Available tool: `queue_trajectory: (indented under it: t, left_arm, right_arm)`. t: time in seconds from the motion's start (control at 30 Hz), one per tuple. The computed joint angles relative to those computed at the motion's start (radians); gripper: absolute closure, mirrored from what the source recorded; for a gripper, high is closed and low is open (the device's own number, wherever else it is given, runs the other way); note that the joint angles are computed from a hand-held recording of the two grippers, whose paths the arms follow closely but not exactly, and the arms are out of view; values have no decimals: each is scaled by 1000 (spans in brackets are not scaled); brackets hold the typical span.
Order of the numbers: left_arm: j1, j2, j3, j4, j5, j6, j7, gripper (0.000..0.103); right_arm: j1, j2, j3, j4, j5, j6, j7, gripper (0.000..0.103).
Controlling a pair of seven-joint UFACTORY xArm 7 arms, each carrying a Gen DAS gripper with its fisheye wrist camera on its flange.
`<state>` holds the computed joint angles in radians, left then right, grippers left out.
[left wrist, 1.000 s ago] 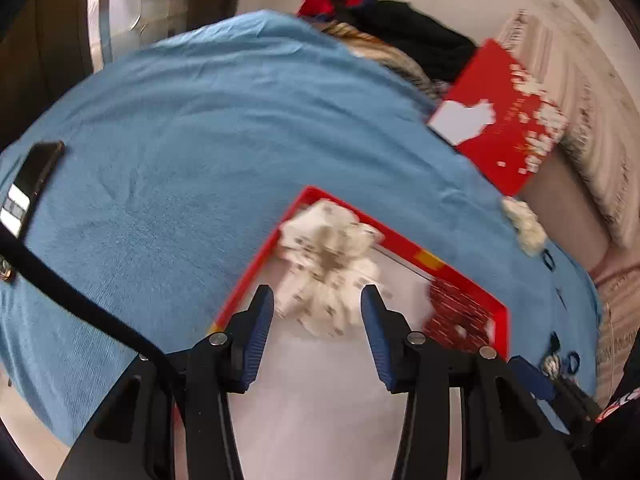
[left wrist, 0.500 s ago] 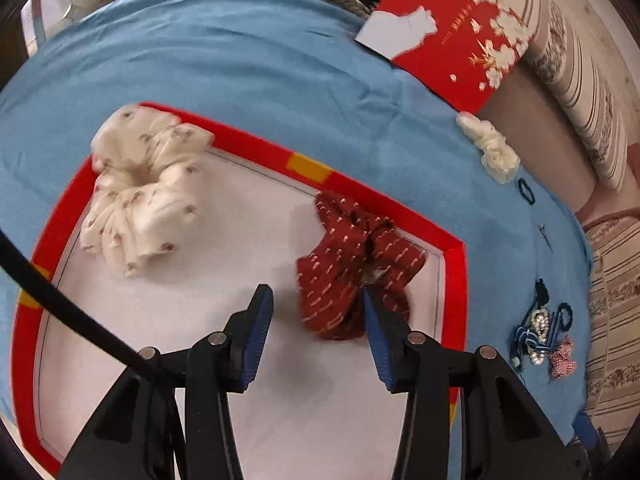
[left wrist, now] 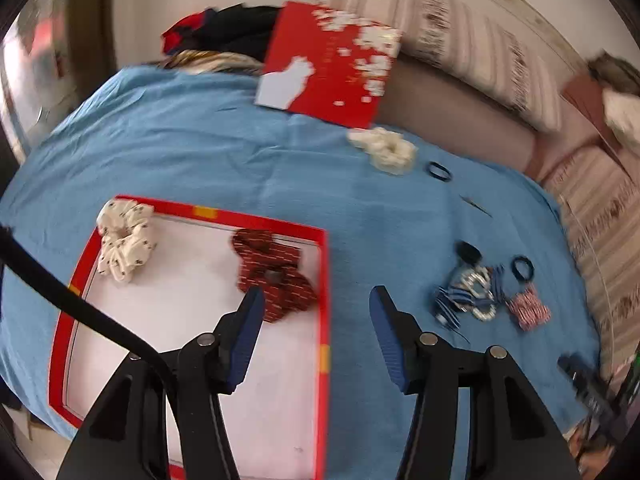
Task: Organize jewelry
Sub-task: 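Grasp the black hair tie with the left tool while the right grasps the plaid scrunchie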
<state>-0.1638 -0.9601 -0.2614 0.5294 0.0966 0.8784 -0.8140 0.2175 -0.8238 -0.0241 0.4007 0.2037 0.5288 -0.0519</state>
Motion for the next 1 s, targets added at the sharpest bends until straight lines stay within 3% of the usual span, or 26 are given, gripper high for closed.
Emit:
queue_trajectory:
  t: [0.1,0.2,0.3,0.37,0.5,0.83,1.0]
  left_arm:
    - [-22,68,-37,41,-6,-17,-7,48]
    - [-49,183,-81,89,-10,-57,-30,48]
    - [-86,277,-99,123,-12,-98,-55,48]
    - [-104,357,-114,158,0,-131,-71,48]
    - [-133,497,-122,230,44,-177,-102,48]
    - [-159,769,-43,404,178,-212,-148,48]
    - [-156,903,31,498,201,-238,-142,48]
  right_arm:
    - [-59,-21,-13,-54,-28,-108,-8,26]
    - [-59,12,-71,-68,-7,-171,-22,26]
    - [-22,98,-160,-24,36,-134,-79,34]
    - [-20,149,-171,0,60,-118,-109,43]
    - [73,229,-241,45,187,-130,-240,46]
    - [188,394,-278,149,485,-213,-486,46]
    - [179,439,-267,176,595,-174,-578,46]
